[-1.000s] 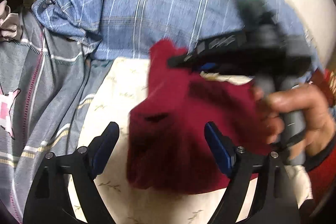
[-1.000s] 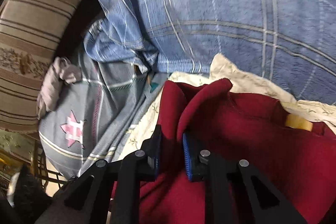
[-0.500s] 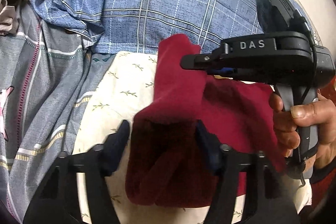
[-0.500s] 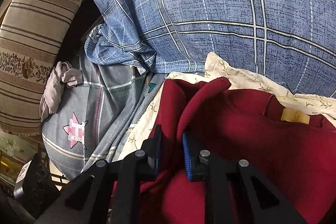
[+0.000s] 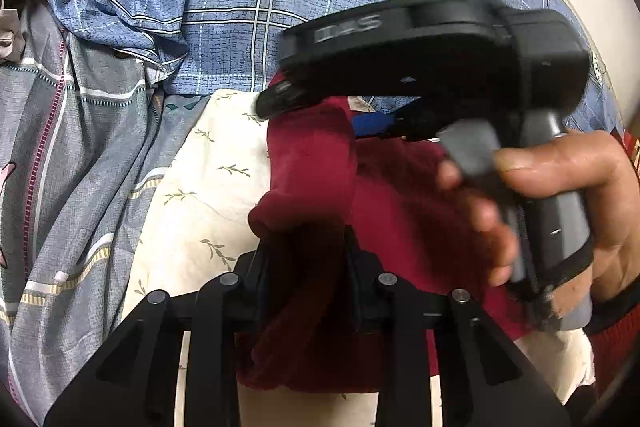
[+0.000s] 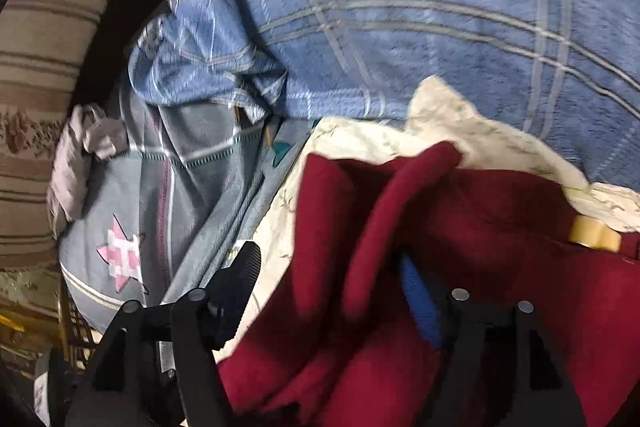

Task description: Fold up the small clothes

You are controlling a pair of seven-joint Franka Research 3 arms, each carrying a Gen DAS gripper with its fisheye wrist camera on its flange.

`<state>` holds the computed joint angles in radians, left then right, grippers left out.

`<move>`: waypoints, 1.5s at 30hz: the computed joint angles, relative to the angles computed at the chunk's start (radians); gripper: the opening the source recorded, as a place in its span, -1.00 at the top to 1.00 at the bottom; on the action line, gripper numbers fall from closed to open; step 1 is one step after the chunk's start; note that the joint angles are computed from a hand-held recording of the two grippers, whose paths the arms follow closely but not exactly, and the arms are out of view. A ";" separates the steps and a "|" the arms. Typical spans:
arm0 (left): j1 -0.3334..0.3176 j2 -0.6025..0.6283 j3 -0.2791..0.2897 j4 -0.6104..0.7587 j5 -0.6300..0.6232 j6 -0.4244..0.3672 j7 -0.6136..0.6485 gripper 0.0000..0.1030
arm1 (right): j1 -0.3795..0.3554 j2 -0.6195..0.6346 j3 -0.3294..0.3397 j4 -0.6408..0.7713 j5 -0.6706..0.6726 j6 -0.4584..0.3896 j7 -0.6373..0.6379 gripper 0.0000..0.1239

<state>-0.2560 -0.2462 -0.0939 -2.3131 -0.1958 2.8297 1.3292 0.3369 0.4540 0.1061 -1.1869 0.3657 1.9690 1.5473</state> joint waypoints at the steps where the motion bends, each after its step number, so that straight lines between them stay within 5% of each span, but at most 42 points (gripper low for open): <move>1: 0.000 0.000 0.000 -0.002 -0.001 0.006 0.001 0.46 | 0.012 0.016 -0.002 0.022 -0.022 -0.011 0.002 -0.19; 3: -0.002 0.002 0.002 -0.001 -0.006 0.001 0.003 0.46 | 0.036 0.011 -0.013 0.005 -0.073 0.011 -0.001 0.00; 5: -0.003 0.000 0.006 -0.002 -0.015 -0.005 0.004 0.46 | 0.042 -0.028 -0.019 -0.069 -0.092 0.081 -0.006 0.44; 8: -0.028 -0.008 0.024 -0.004 -0.070 0.001 0.045 0.45 | -0.005 -0.107 -0.001 -0.186 0.004 0.176 -0.059 0.59; 19: -0.164 -0.031 0.017 0.104 -0.185 -0.016 0.144 0.45 | -0.094 -0.377 -0.044 -0.395 0.086 0.237 -0.208 0.72; 25: -0.195 0.093 -0.077 0.236 -0.209 -0.028 0.159 0.47 | -0.157 -0.549 -0.101 -0.590 0.051 0.257 -0.220 0.76; 31: -0.184 0.226 -0.166 0.333 -0.190 -0.052 0.133 0.48 | -0.223 -0.604 -0.129 -0.721 -0.024 0.310 -0.185 0.76; 33: -0.168 0.264 -0.183 0.374 -0.153 -0.124 0.109 0.39 | -0.236 -0.574 -0.143 -0.735 0.005 0.302 -0.161 0.73; 35: -0.149 0.247 -0.195 0.371 -0.195 -0.173 0.162 0.36 | -0.251 -0.559 -0.141 -0.747 -0.022 0.310 -0.097 0.51; 39: -0.147 0.087 -0.168 0.232 -0.252 -0.132 0.291 -0.29 | -0.260 -0.650 -0.150 -0.822 0.009 0.350 -0.089 0.38; 43: -0.097 -0.002 -0.151 0.148 -0.028 -0.118 0.184 -0.31 | -0.242 -0.779 -0.165 -0.910 0.096 0.330 -0.157 -0.11; 45: -0.071 -0.008 -0.151 0.133 0.063 -0.129 0.094 -0.31 | -0.236 -0.812 -0.153 -0.938 0.083 0.306 -0.170 -0.11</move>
